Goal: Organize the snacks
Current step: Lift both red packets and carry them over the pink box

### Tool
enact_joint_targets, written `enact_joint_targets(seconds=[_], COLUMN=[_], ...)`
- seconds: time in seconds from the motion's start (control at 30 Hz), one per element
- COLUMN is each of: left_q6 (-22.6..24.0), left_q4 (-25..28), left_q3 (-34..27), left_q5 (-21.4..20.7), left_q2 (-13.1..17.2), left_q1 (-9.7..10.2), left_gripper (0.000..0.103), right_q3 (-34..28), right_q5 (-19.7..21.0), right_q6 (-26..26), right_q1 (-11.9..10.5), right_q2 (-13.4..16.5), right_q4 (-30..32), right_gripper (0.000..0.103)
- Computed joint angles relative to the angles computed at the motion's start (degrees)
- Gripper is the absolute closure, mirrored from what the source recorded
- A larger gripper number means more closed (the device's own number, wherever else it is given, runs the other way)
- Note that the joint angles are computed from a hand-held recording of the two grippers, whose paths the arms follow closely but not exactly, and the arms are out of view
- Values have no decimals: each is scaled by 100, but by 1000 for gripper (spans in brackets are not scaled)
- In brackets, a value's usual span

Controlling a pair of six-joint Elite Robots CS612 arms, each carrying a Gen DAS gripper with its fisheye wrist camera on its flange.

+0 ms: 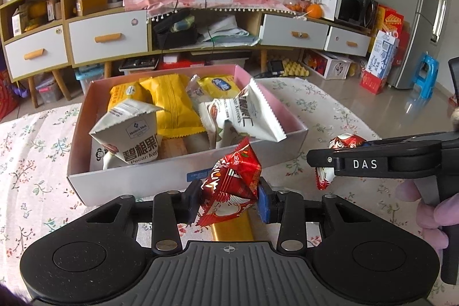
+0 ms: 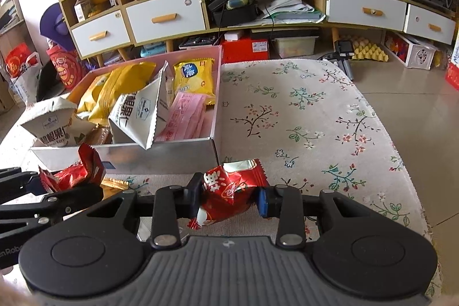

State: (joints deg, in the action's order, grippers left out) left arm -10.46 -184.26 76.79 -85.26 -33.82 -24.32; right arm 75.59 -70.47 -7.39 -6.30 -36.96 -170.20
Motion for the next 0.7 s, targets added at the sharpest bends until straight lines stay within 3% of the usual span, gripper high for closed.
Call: enact_joint_targets(seconds=[0.47,0.7], left_q6=[-219,-222], left_q4=[-265,-92], left_q3=[114,-107], left_q5=[111,317], left_q2=[-205,-222], left_q1=[41,143], left_gripper=[67,67], right_q3=[19,-142], right_q5=[380,498], right_q6=[417,525], right_q1=[-47,-17], right_q2=[-84,-34], right_q4=[-331,-521], right_gripper=[70,70])
